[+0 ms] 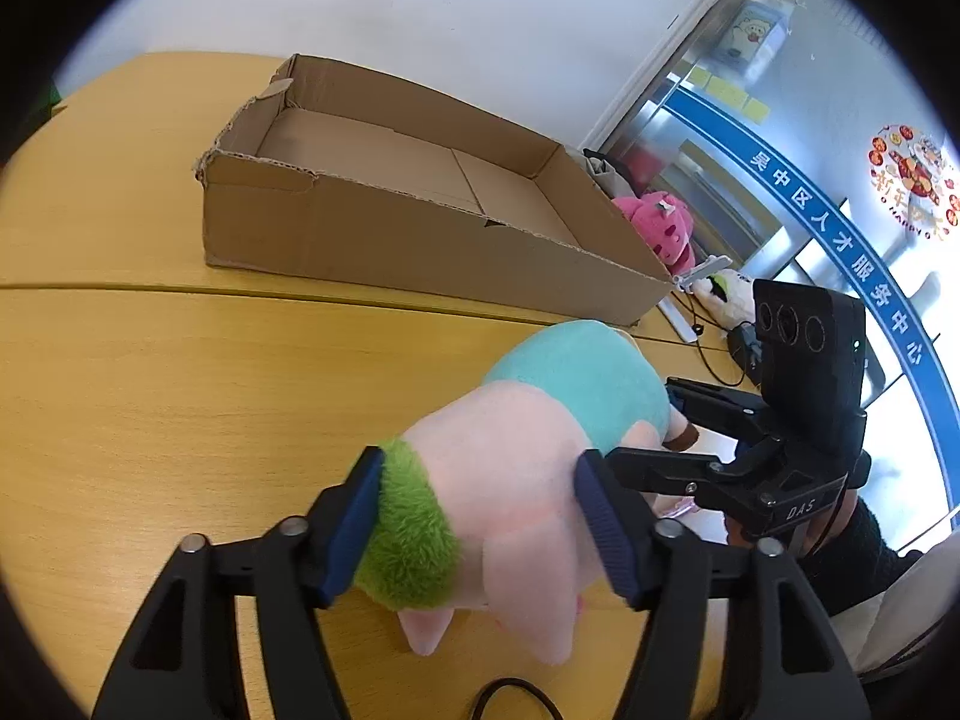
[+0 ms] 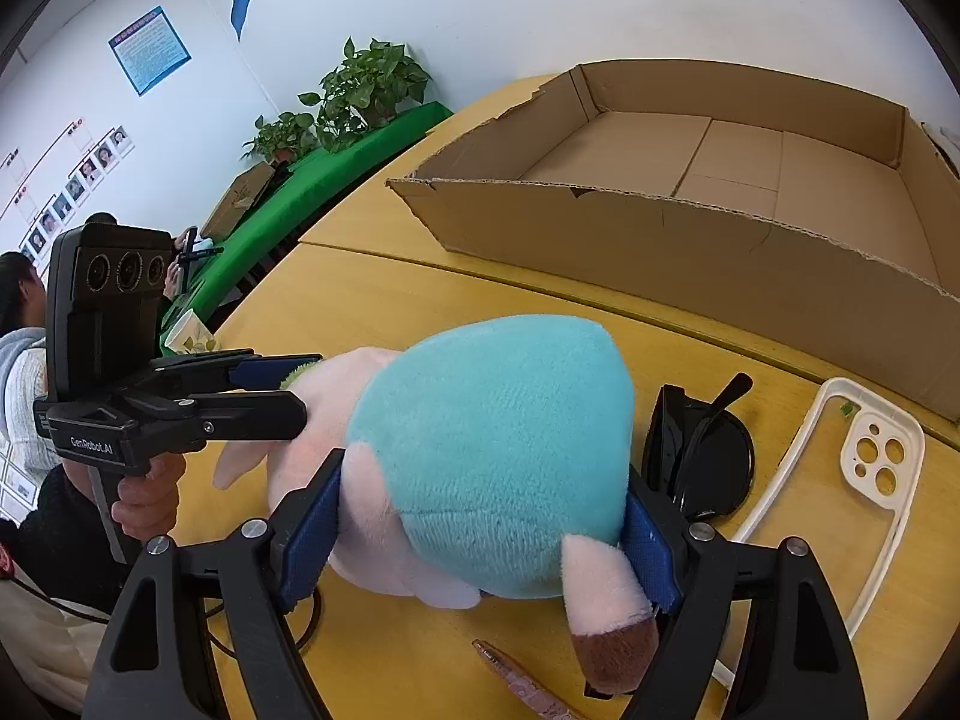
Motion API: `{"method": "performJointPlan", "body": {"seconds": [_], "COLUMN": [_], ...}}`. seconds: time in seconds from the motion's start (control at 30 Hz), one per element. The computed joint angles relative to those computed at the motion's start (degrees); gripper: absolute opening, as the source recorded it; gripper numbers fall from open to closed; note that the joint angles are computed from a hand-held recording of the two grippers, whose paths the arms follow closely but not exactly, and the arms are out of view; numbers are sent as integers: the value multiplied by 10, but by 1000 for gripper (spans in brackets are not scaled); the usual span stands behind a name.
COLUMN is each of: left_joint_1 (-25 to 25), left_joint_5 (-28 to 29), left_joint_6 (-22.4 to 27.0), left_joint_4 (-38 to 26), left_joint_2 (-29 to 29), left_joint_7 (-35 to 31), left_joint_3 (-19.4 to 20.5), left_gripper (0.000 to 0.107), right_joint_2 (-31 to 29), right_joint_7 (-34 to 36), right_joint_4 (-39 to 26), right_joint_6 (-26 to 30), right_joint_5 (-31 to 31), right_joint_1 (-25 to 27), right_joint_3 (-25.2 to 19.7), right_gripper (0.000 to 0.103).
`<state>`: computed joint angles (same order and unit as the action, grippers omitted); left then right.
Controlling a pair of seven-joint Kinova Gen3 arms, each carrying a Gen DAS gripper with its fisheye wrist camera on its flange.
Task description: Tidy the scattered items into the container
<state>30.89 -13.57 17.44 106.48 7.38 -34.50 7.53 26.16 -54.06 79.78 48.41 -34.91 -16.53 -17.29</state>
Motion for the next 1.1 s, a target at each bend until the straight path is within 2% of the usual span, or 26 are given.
{"method": "performJointPlan", "body": {"seconds": [0.07,0.1,0.2,0.3,0.47,0.63,0.73,0.8,1.1], "left_joint_1": [2,14,12,8,-9,5,6,1,-10], "left_joint_5": [-1,-12,-20,-13,18,-6,-22,-24,-42], "left_joint_6": [-7,3,34,45,33,40,37,38,58], "left_joint_4": [0,-8,-29,-34,-21,-27,-28,-31,-69], "left_joint_2": [3,8,17,16,4,1,-5,-8,-6], "left_joint_7": [10,18,-3,-14,-34,-12,1,-4,-27], "left_joint_3": [-1,-11,-1,2,10,3,3,6,13], "left_gripper": [77,77,77,67,53,51,46,42,40], "right_joint_2": [1,1,2,3,-1,-8,-13,-17,-31], "right_joint_7": [-2,-4,-7,-6,-2,10,19,23,28], "right_joint_4": [-2,-3,-3,-2,5,13,18,20,11], "right_joint_6": [1,2,3,4,-2,-5,-9,-11,-25], "right_joint_5": [2,4,3,0,-4,-17,-30,-37,-49], "right_joint_1": [-2,-3,-2,2,4,12,19,22,22], "right_joint_3": [1,2,2,1,0,-4,-6,-6,-2], "right_gripper": [86,86,86,86,86,86,86,86,86]}}
